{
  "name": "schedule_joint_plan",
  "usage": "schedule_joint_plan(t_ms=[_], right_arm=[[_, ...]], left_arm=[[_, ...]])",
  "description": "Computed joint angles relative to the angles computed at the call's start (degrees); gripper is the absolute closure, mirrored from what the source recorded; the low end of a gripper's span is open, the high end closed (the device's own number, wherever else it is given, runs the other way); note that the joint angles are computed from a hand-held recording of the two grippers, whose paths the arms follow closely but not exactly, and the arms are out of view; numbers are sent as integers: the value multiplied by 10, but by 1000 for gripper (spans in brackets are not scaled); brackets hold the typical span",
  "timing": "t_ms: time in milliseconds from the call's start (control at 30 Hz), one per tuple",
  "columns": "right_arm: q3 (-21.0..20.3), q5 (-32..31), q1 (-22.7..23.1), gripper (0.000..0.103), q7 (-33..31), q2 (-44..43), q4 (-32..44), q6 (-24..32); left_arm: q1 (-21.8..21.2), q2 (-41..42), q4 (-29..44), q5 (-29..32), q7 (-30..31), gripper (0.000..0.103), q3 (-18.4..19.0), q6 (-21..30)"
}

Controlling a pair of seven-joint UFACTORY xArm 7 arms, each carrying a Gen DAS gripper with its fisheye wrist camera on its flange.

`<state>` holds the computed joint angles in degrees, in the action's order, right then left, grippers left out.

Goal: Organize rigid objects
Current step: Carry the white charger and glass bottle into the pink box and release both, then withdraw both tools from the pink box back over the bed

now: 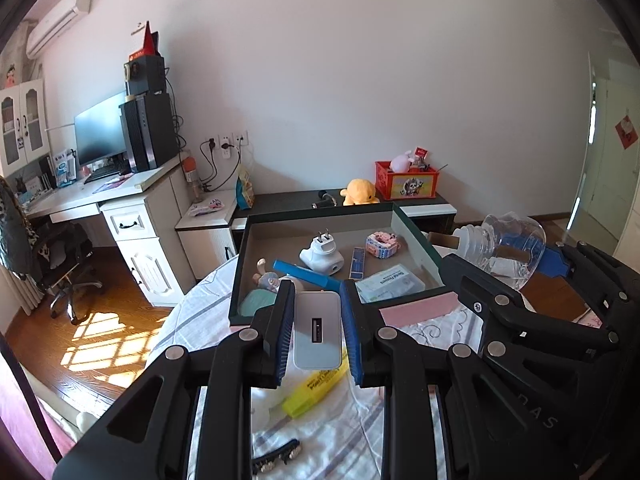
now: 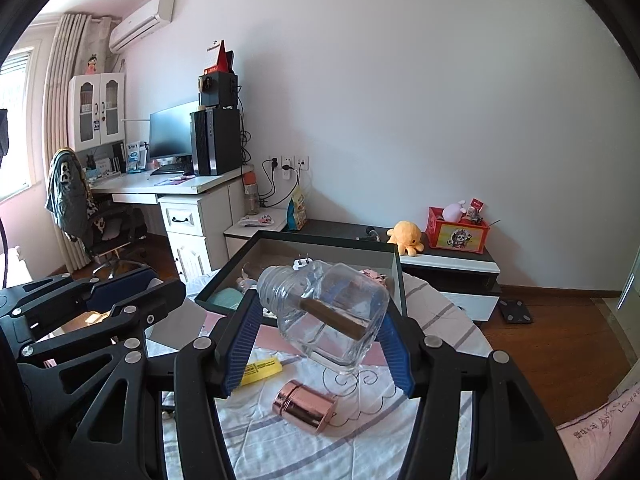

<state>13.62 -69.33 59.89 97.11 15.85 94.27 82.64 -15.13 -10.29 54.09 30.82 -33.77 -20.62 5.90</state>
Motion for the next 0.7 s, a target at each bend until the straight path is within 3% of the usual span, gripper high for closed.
schedule_joint_plan(t_ms=[67, 200, 367, 433, 533, 633, 700], right_arm=[[-9, 15, -29, 45, -21, -7, -13, -39], [-23, 49, -87, 45, -56, -6, -28, -119], [-41, 98, -145, 44, -86, 11, -45, -221], [-49, 113, -155, 44, -91, 20, -49, -245], [-59, 127, -164, 44, -91, 27, -57, -269], [-66, 135, -168, 44, -86, 28, -66, -284], [-68, 132, -167, 41, -78, 25, -71, -287]], left_arm=[[10, 65, 66, 44, -21, 80, -11, 29], [-22, 178, 186, 91, -21, 80, 9, 85], [-58, 291, 304, 45, 50, 80, 33, 147], [-77, 312, 321, 53, 50, 79, 56, 138], [-88, 336, 349, 21, 86, 79, 66, 152], [-120, 362, 377, 20, 82, 79, 102, 172], [-121, 363, 377, -9, 96, 78, 107, 174]])
